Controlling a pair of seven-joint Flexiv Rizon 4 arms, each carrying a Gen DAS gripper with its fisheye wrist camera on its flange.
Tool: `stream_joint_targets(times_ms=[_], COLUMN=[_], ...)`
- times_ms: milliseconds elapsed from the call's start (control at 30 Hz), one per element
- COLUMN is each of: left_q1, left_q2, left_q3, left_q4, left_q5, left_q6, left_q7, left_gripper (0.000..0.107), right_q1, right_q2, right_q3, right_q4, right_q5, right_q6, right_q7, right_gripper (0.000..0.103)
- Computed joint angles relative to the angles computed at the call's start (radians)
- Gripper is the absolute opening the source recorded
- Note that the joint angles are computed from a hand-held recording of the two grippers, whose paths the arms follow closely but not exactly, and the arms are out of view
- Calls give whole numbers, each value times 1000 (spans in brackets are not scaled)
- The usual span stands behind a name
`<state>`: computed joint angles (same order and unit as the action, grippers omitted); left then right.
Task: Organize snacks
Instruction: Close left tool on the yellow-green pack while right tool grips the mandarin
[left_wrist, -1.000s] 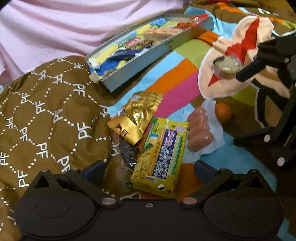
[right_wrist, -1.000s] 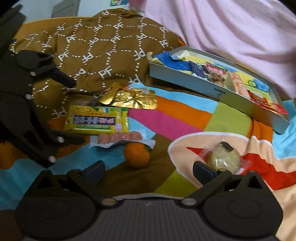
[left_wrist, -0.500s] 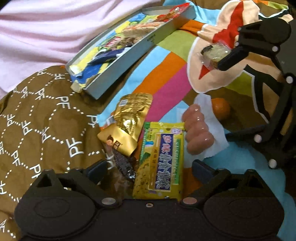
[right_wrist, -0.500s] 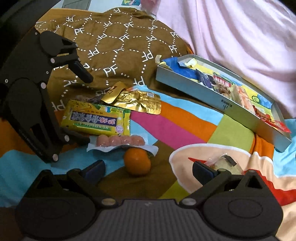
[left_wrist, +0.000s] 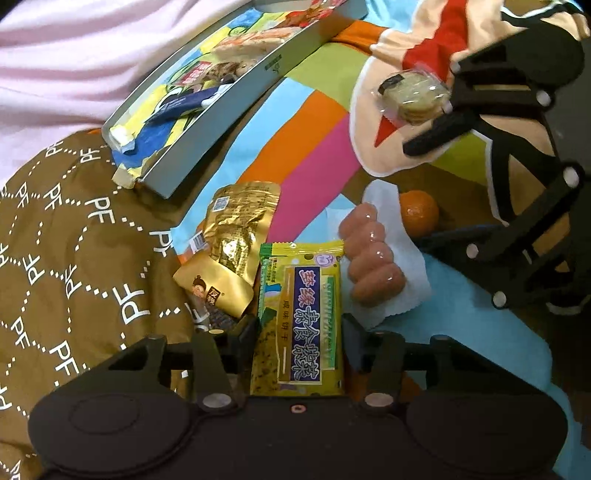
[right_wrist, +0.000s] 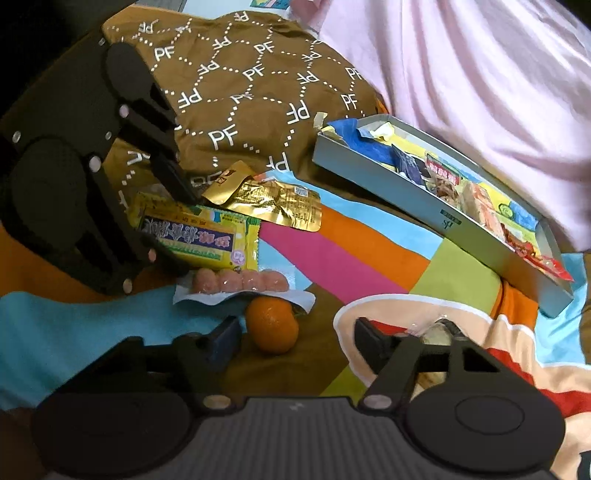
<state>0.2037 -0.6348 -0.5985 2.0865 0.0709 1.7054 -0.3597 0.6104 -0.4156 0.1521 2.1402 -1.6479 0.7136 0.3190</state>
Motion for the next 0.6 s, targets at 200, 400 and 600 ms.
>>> stream_joint_targets(times_ms=[200, 400, 600], left_q1=[-69, -172, -334], left_q2=[30, 81, 119], left_q3=[66, 161, 325], left_q4=[-17, -16, -4], left_q5=[-44, -131, -180], left_q6=[-35, -84, -69], left_q7=[-36, -130, -288], left_gripper=[50, 50, 50], right_q1=[7, 6, 12], right_q2=[-15, -15, 6], right_q3=[-2, -1, 5], right_q4=[-14, -19, -11], right_q5=[5, 29, 74], right_q6=[7, 23, 26], right_q7=[-31, -39, -34], right_gripper=[44, 37, 36])
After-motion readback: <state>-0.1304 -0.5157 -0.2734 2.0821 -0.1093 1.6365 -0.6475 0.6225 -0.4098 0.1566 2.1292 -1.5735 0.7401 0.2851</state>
